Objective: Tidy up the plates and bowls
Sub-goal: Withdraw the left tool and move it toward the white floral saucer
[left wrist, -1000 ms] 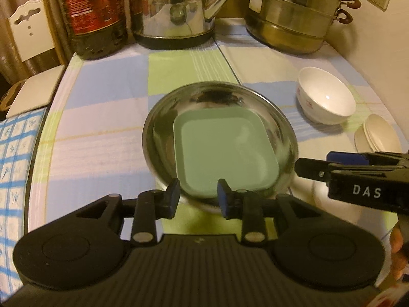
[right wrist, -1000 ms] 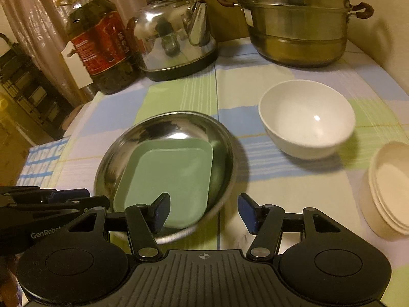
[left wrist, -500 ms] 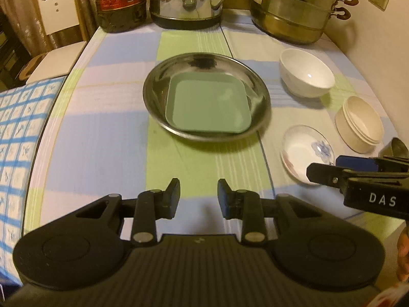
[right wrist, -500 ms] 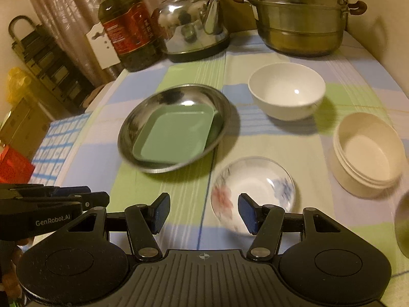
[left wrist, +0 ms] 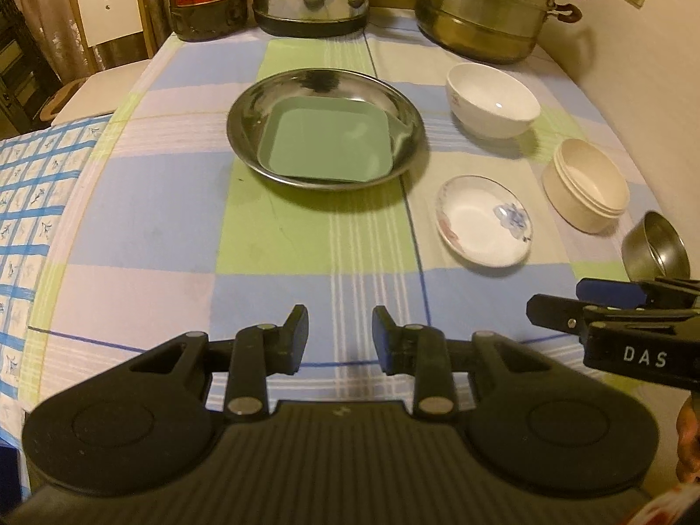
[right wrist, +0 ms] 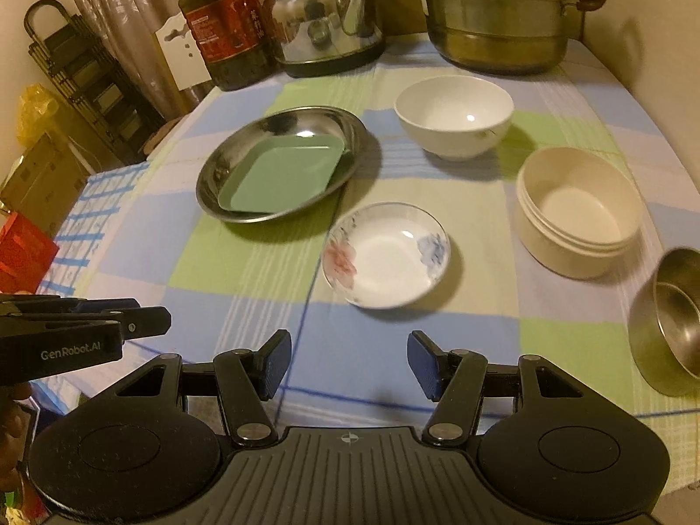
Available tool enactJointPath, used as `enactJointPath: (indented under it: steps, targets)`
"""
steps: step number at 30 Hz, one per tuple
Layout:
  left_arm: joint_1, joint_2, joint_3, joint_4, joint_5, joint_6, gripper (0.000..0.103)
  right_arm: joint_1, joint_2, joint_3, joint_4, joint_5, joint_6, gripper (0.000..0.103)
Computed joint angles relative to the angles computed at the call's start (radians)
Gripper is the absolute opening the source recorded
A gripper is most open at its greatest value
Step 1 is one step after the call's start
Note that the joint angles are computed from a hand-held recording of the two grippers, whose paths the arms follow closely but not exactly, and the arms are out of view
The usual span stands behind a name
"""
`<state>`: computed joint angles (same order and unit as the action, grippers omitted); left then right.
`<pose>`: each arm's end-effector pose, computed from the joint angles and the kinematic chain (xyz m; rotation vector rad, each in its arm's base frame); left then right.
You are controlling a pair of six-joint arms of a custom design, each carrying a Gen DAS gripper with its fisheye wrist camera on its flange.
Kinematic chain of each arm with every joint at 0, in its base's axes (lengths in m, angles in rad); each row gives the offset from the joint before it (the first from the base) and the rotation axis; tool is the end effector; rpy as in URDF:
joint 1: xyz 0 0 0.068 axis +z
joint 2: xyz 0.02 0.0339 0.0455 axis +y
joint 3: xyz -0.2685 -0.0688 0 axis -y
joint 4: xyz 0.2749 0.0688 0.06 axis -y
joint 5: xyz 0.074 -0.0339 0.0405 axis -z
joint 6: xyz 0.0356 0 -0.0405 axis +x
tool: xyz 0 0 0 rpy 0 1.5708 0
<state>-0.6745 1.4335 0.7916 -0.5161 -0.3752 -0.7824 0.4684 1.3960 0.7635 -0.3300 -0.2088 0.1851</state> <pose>0.2287 -0.1661 0.1648 -0.2424 2.5798 0.0059 0.2578 0.1387 0.1745 -0.4488 2.5455 0.5166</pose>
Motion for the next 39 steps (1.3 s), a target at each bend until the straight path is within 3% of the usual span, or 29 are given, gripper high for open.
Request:
enactJointPath:
  steps: [23, 39]
  targets:
    - [-0.056, 0.084, 0.050, 0.015, 0.011, -0.004, 0.029, -0.075, -0.035, -0.046, -0.029, 0.002, -0.015, 0.059]
    - [0.000, 0.176, 0.058, 0.207, 0.060, 0.094, 0.031, -0.129, 0.017, -0.048, 0.062, 0.028, 0.008, 0.059]
